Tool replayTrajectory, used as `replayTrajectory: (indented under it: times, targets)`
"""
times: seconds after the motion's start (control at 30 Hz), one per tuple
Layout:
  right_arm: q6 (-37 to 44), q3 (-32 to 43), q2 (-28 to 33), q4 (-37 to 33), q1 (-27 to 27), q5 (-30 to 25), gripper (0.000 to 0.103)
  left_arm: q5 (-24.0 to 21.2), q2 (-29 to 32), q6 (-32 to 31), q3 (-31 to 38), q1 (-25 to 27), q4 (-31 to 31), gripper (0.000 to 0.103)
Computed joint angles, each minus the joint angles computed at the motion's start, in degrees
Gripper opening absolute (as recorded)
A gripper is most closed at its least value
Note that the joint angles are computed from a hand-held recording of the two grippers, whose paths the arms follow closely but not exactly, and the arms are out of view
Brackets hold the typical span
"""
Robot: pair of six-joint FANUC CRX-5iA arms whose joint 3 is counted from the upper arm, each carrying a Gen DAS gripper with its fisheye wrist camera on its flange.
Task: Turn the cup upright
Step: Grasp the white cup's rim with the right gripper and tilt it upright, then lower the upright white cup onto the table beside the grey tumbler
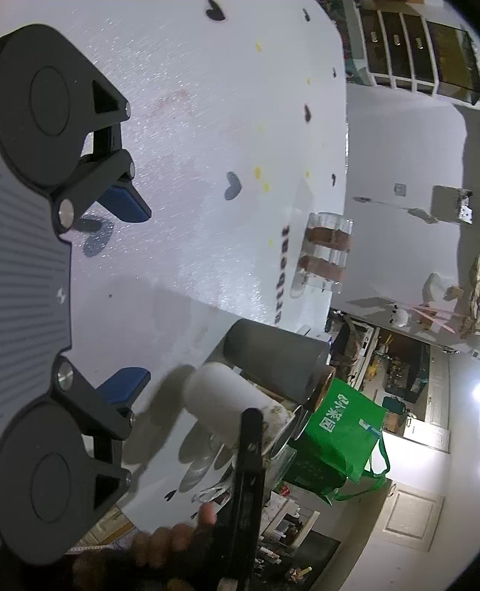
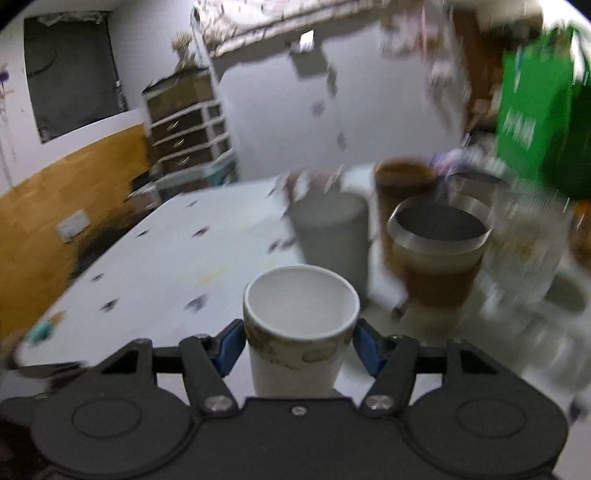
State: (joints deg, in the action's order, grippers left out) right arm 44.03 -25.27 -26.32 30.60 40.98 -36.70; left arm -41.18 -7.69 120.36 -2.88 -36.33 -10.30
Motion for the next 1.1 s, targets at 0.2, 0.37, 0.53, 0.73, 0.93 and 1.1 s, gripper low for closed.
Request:
replayTrajectory:
  times: [0.2, 0.37, 0.53, 0.73, 0.93, 1.1]
  targets:
    - [-11.8, -6.7, 1.9, 19.3, -2.6, 3.4, 0.064, -1.5, 0.3, 2.4, 1.4, -1.3, -4.2, 0.086]
    - [-13.6, -8.7, 0.9, 23.2, -1.8, 3.3, 0.064, -1.3, 0.4, 3.0, 1.7, -1.6, -4.9, 0.086]
    - [-15.2, -8.5, 1.6, 24.0, -1.8, 3.3, 0.065, -1.5, 0.7, 4.7, 2.6, -2.4, -7.1, 0.086]
    - [-15.6, -7.9, 2.3, 23.2, -1.4, 2.5, 0.067, -2.1, 0.7, 5.7, 3.5, -3.4, -9.5, 0.086]
    - [-19.3, -9.2, 0.0, 26.7, -1.1, 2.2, 0.086, -2.9, 0.6, 7.8, 5.3, -4.6, -13.1, 0.087]
    - [-24.8, -11.1, -4.7, 31.3, 1.0, -0.4, 0.089, -5.2, 0.7, 11.8, 8.7, -7.4, -20.1, 0.089]
